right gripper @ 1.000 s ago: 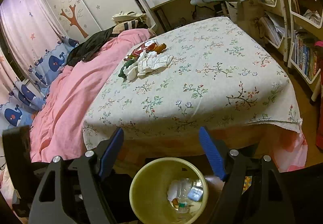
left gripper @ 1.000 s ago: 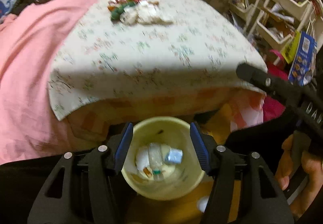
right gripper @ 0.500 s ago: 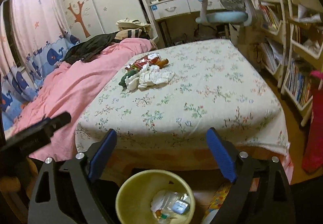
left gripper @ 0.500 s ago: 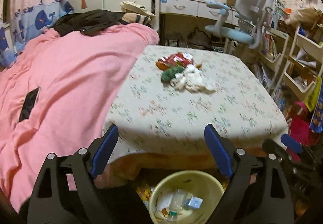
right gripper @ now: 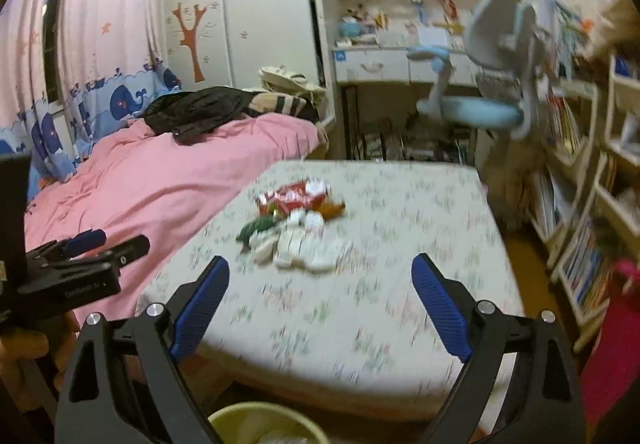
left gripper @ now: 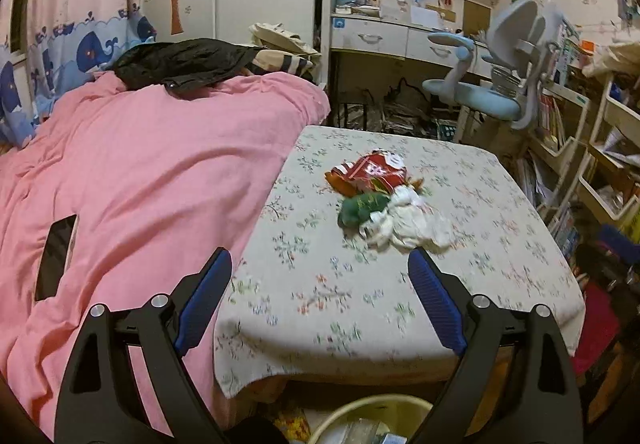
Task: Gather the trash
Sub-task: 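Move both grippers back over the remaining trash on the table, then grasp the green wrapper with the left gripper while the right gripper grasps the white plastic bag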
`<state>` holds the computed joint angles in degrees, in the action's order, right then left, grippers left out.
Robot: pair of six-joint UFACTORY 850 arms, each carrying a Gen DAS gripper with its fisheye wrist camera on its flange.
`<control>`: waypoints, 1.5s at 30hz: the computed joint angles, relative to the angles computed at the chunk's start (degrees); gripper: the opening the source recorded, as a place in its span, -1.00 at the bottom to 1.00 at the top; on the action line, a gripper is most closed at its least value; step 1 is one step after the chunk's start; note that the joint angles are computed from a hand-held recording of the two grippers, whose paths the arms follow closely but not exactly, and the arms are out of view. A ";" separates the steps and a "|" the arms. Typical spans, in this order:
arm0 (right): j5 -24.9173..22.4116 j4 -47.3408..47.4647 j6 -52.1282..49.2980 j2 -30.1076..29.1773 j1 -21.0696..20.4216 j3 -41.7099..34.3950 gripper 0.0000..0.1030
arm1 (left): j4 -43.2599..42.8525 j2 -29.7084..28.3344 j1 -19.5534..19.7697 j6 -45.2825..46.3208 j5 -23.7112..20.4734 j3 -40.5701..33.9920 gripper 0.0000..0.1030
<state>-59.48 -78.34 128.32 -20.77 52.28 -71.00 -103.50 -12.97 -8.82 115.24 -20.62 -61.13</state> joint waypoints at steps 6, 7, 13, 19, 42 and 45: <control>2.90 -1.68 -4.35 -0.09 -3.12 -0.70 0.73 | 0.08 -4.21 -1.41 -2.31 1.78 -5.32 0.67; 4.33 -1.58 -4.26 -0.26 -3.96 -0.73 0.73 | 1.26 -5.02 -1.68 -3.63 1.97 -6.44 0.67; 11.97 0.04 -3.76 -0.84 -8.04 -1.07 0.72 | 12.75 -10.65 -3.67 -14.66 3.22 -13.38 0.67; 18.02 1.47 -7.57 -3.23 -12.72 -4.08 0.65 | 33.92 -17.61 -5.76 -34.73 2.94 -21.59 0.67; 32.18 23.60 -28.95 -14.42 -22.96 -15.40 0.26 | 59.32 -38.00 -6.36 -63.50 -15.52 -48.84 0.06; 35.54 26.87 -31.88 -15.59 -23.87 -16.46 -0.10 | 58.15 -40.37 -5.29 -65.65 -19.81 -52.45 -0.05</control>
<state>-23.94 -51.47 96.44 -36.35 28.42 -87.47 -45.35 -53.34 -14.11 49.60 -40.42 -113.58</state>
